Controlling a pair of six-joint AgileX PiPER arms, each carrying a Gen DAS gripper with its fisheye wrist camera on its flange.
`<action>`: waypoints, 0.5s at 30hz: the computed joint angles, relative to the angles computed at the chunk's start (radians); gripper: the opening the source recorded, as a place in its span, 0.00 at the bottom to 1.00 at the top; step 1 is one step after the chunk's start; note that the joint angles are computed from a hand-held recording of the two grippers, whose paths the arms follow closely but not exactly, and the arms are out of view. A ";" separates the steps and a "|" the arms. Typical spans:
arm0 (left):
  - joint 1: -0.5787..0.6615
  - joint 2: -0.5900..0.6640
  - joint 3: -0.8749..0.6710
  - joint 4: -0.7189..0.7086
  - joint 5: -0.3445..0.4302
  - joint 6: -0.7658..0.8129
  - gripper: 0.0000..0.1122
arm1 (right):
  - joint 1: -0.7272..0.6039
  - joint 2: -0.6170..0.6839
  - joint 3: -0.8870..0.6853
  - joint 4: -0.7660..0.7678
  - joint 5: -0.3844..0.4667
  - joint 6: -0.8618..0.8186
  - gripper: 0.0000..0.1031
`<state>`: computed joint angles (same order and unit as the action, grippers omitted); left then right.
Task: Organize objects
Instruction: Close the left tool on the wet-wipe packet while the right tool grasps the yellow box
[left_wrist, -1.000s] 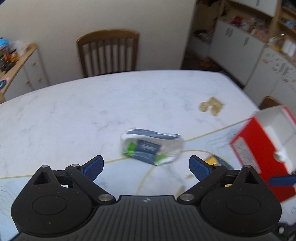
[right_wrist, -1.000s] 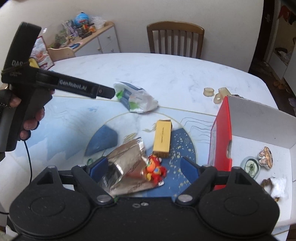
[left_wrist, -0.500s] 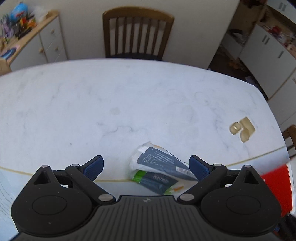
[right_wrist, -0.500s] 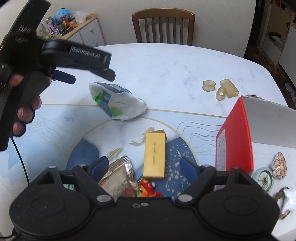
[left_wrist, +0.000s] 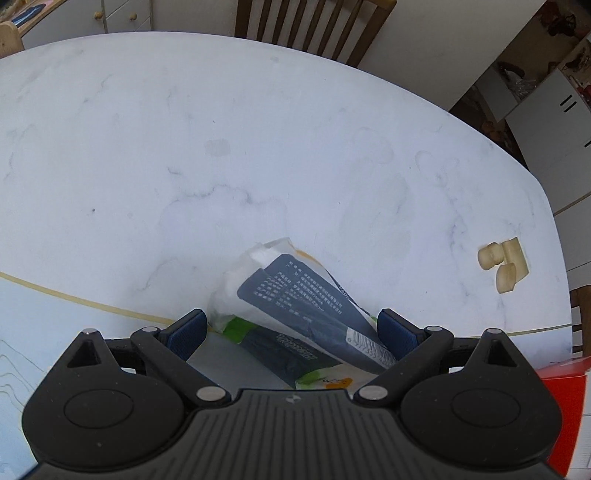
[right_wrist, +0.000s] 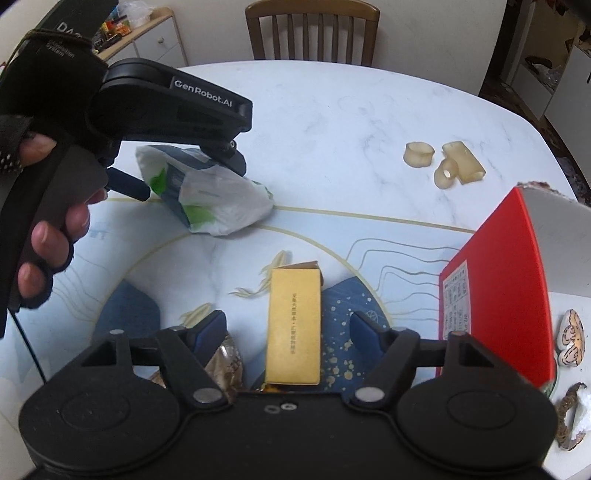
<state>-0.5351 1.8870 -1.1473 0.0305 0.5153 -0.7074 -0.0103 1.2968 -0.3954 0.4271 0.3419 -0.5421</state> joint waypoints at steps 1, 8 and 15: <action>-0.002 0.000 0.004 0.009 -0.007 -0.012 0.88 | 0.001 0.010 0.000 -0.002 -0.009 0.003 0.68; -0.027 -0.012 0.019 0.119 -0.030 -0.129 0.75 | 0.017 0.052 -0.002 -0.022 -0.045 0.022 0.56; 0.011 -0.043 0.045 0.019 -0.055 -0.063 0.57 | 0.049 0.049 0.005 -0.087 -0.059 0.095 0.35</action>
